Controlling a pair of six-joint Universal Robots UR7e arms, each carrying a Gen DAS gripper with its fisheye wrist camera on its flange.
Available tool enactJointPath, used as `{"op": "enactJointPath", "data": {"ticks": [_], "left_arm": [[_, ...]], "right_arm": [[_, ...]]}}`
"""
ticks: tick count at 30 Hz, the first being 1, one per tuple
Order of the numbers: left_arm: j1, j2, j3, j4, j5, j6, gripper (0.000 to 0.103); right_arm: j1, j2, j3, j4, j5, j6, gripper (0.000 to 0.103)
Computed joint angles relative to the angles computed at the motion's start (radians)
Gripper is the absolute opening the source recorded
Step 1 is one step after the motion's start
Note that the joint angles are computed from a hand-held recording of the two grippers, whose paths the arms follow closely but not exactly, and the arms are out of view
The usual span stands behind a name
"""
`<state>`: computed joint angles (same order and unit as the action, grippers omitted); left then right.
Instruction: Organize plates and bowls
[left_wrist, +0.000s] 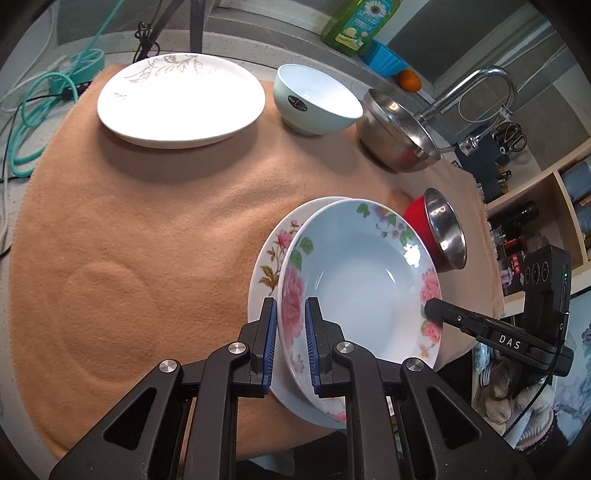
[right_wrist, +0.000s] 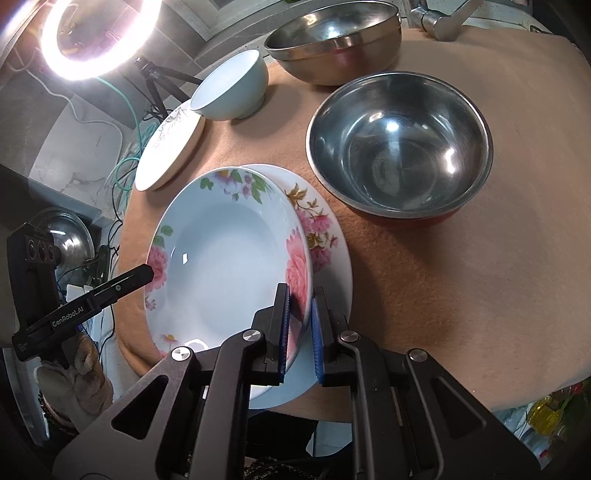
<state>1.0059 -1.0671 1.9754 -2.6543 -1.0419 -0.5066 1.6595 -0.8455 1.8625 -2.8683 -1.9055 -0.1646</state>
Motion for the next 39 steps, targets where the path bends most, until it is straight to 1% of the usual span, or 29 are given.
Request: {"op": "enactJointPath", "data": {"ticks": [15, 27, 39], "left_arm": [[-0.004, 0.028, -0.029, 0.059, 0.029, -0.009, 0.013], [-0.018, 0.036, -0.038, 0.094, 0.071, -0.005, 0.013], [-0.036, 0.049, -0.047, 0.130, 0.127, 0.003, 0.013]], "right_arm": [[0.003, 0.008, 0.000, -0.005, -0.024, -0.004, 0.011], [0.029, 0.034, -0.018, -0.011, -0.086, -0.035, 0.013], [0.065, 0.073, -0.044, -0.031, -0.183, -0.100, 0.018]]}}
